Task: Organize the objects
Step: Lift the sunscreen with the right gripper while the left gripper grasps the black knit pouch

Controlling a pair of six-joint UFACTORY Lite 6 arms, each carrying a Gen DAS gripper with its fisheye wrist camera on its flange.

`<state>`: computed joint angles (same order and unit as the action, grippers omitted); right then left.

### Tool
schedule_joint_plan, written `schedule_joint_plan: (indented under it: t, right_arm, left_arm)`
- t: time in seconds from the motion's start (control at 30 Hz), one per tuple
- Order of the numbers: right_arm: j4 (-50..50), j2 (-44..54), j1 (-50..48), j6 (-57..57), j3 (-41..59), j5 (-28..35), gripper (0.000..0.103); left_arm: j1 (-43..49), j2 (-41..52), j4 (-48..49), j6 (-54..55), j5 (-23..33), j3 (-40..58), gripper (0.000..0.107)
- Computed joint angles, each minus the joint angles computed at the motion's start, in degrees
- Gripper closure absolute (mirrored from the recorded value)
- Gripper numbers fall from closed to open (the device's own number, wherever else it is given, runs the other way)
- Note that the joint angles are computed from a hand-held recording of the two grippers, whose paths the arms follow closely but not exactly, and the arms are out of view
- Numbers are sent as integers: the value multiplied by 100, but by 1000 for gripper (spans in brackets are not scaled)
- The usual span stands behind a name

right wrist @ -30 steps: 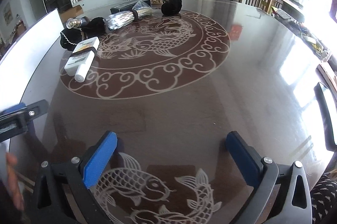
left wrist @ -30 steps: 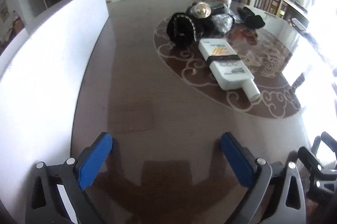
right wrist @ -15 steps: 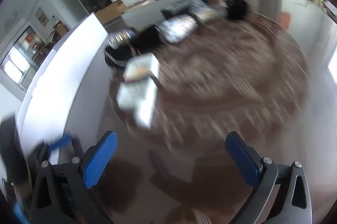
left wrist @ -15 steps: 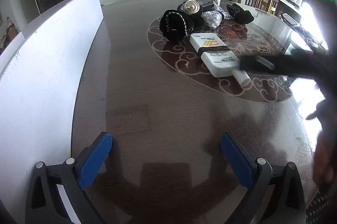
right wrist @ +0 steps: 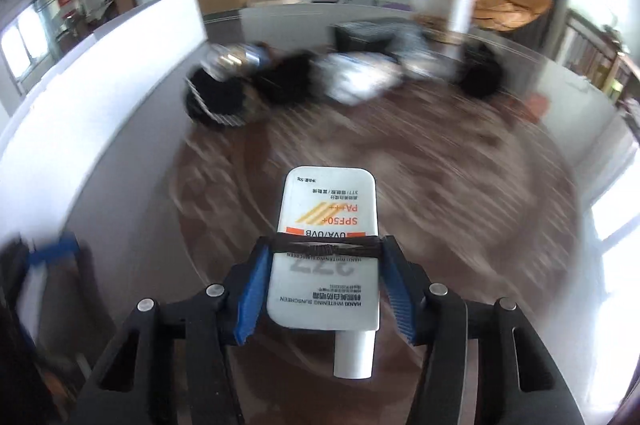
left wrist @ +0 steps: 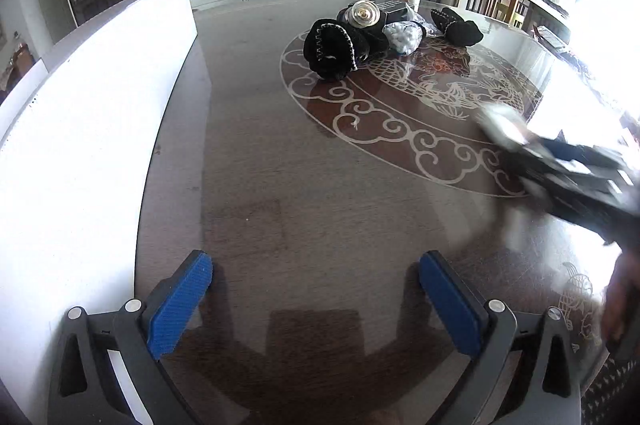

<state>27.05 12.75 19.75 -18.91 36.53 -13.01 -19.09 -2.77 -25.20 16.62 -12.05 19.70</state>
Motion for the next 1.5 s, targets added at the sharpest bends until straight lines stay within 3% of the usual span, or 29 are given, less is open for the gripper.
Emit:
schedule_joint_plan:
  t: [0.13,0.33,0.4,0.53,0.6,0.9,0.93,1.0,1.03,1.2,1.33,1.43,1.47,1.5]
  right_arm:
    - [-716,-1468,-1143,592,-1661,-287,49]
    - [-2270,-2225,-2390,1527,-2241,-102,48]
    - [-2179,-2350,-2384,1421,-2329,-81,48]
    - [-3148,-2257,-2638,2189,-2311,-165,48]
    - [-2932,-2067,-2539,2057,-2269,-314,48]
    - [-2792,-1844,-2407,1989,-2180,-448,45]
    - [-2796,-1838,-2403,1989,-2179,-452,45]
    - [-2794,-1831,-2398,1989,-2175,-455,45]
    - [-2792,-1831,-2395,1992,-2176,-457,45]
    - [-2761,-1833,-2389,1963,-2175,-454,45]
    - [-2691,-1805,-2362,1913,-2152,-457,45]
    - [-2648,-1800,-2349,1878,-2156,-466,45]
    - [-2669,-1811,-2359,1889,-2155,-456,45]
    - [-2644,-1807,-2351,1866,-2152,-458,45]
  left_arm:
    - [-5,-28,-175,159,32,12,4]
    - [-81,137,-581,479,56,187,4]
    - [-152,379,-1605,1532,255,551,4]
    - [-49,1414,-3902,3930,690,1836,4]
    - [50,2055,-5101,5129,782,2585,4]
    - [-228,3880,-10065,10512,-17,5612,4]
    - [-258,4038,-10344,10860,-98,5832,9]
    - [-281,4147,-10352,10950,-53,5911,65]
    - [-284,4164,-10259,10801,28,5841,72]
    - [-236,2884,-7857,8014,747,3971,74]
    - [-740,1262,-5717,5615,659,2001,73]
    - [-1417,-95,-5256,4953,531,534,54]
    - [-1580,-377,-5579,5212,546,253,37]
    - [-1788,-655,-6141,5677,548,-19,31]
